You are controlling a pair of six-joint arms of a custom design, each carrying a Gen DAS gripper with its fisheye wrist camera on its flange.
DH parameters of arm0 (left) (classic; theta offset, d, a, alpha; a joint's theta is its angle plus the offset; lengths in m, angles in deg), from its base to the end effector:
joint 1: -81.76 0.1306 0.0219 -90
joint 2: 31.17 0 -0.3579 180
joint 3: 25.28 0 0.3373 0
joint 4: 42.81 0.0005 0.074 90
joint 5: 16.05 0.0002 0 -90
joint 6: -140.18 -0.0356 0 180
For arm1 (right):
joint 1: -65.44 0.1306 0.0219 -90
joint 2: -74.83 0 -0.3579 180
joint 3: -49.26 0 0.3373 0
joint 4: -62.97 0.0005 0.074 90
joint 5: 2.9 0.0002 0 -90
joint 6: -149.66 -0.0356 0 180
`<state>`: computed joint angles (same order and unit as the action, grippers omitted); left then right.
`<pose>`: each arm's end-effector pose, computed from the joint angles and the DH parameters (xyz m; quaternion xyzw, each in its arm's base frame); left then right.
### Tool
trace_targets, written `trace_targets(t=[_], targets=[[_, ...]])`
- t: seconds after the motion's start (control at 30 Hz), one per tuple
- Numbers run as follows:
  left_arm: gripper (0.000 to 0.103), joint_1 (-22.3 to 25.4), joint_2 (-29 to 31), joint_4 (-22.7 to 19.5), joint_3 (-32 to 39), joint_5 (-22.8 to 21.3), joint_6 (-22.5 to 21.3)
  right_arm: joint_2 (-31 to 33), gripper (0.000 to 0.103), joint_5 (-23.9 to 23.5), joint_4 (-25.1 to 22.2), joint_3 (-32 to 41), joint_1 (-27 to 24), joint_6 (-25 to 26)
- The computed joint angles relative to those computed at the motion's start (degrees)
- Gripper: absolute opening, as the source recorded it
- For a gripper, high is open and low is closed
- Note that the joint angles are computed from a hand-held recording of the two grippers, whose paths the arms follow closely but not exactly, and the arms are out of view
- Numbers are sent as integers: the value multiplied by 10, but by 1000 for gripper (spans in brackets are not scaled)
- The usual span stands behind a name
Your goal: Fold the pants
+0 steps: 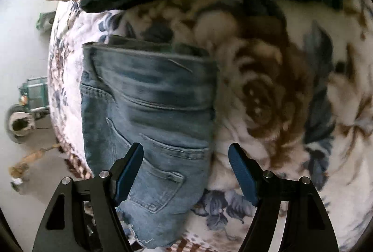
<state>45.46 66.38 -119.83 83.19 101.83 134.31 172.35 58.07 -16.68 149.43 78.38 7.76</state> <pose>0.3466 -0.2759 0.4528 0.3393 -0.8882 0.2915 0.1047 0.4145 0.1124 0.3985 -0.2940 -0.9163 -0.2690 0.0410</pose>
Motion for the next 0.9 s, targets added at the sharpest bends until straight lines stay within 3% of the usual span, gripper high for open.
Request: trace_targets(t=[0.1,0.17,0.27,0.4,0.43,0.47,0.57,0.73,0.8,0.9], targets=[[81,-18,-46,109,-78,16,98,-22,78,-32,50,-51,-5,7],[81,-29,-72,147,-109,14,133,-33,78,-40,81,-72,-6,1],[81,-39,-86,143,-113,11,142,-39,78,-48,124,-94,-7,-3],[81,-60,-91,79,-61,-21,142,-32,77,-43,175,-106,-5,-21],[81,-67,-91,76,-50,-31,150,-31,69,-32,178,-106,-2,-19],[81,-77,-91,77,-36,-43,164,-29,53,-24,174,-103,-1,-12],[81,-96,-81,140,-34,-33,202,-34,39,-18,177,-107,2,-24],[81,-95,-54,258,-72,-41,257,-31,37,-46,158,-98,-10,-11],[81,-81,-60,285,-104,-45,270,-21,38,-68,142,-87,-18,7],[80,-71,-86,324,-161,-55,303,3,48,-77,91,-53,-20,57]])
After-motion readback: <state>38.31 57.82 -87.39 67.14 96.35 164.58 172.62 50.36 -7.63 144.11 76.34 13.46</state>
